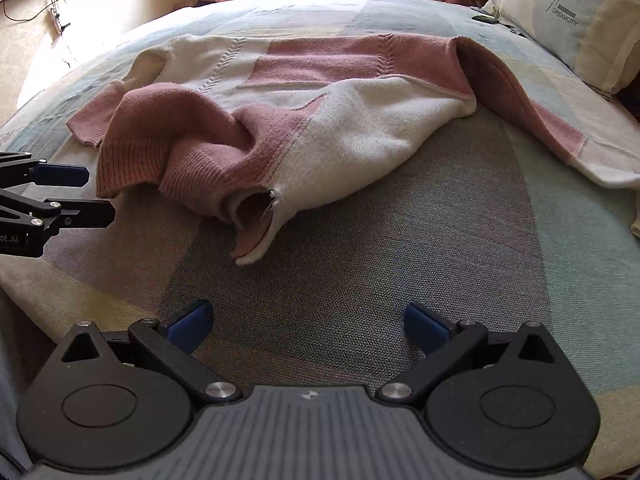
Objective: Fold clothes
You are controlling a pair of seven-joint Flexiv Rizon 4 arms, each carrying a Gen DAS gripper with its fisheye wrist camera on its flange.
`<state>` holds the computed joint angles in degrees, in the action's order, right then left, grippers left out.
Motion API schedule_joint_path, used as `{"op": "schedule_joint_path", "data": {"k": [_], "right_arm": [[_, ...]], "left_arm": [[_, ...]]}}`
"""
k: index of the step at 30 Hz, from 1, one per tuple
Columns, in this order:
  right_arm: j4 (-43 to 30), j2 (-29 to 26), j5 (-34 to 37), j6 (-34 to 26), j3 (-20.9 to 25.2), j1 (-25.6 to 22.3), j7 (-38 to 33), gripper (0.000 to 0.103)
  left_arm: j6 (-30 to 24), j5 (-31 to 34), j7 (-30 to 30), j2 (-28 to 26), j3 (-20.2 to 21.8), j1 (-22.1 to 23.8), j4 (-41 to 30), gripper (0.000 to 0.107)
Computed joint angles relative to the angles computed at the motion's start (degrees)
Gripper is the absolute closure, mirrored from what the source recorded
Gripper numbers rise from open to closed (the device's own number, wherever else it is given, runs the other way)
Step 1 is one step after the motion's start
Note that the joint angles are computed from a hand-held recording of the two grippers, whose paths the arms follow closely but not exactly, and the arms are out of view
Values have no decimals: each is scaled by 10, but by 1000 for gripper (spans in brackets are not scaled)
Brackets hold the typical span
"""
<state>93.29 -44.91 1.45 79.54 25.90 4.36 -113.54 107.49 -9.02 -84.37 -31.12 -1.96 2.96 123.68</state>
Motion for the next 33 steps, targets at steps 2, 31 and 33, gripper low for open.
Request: {"op": "schedule_joint_path", "data": {"k": [2, 31, 33], "right_arm": [[-4, -6, 9, -4, 26, -21, -14, 0], [-360, -182, 335, -347, 202, -108, -138, 0], [-352, -169, 360, -349, 203, -118, -155, 0]], "left_arm": [[1, 7, -3, -7, -16, 16, -2, 33], [41, 244, -119, -247, -494, 474, -79, 72], [62, 255, -126, -236, -500, 482, -65, 82]]}}
